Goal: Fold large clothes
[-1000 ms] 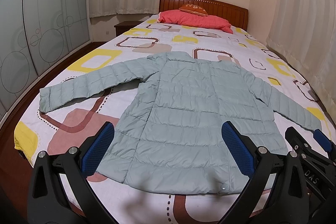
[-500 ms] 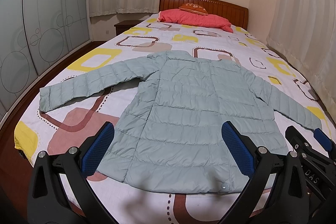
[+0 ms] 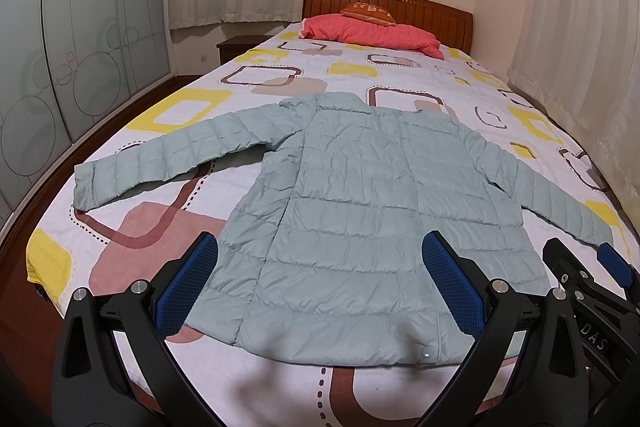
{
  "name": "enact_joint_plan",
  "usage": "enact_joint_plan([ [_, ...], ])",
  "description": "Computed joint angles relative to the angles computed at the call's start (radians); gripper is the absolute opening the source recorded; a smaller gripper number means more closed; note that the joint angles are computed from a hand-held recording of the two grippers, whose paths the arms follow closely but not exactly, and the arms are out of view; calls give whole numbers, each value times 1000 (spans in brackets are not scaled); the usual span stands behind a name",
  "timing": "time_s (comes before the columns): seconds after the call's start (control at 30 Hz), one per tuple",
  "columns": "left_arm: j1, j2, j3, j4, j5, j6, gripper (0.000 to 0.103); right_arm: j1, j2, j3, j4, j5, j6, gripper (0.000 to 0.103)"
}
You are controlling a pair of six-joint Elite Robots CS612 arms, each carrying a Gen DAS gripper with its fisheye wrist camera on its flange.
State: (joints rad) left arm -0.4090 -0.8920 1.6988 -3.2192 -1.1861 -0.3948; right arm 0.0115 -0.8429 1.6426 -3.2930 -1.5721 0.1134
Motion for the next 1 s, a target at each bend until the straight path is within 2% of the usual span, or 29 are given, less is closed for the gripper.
enact_joint_plan([
  [1.0, -1, 0, 0, 9, 0, -3, 101, 1, -4, 4, 1, -1, -2, 99],
])
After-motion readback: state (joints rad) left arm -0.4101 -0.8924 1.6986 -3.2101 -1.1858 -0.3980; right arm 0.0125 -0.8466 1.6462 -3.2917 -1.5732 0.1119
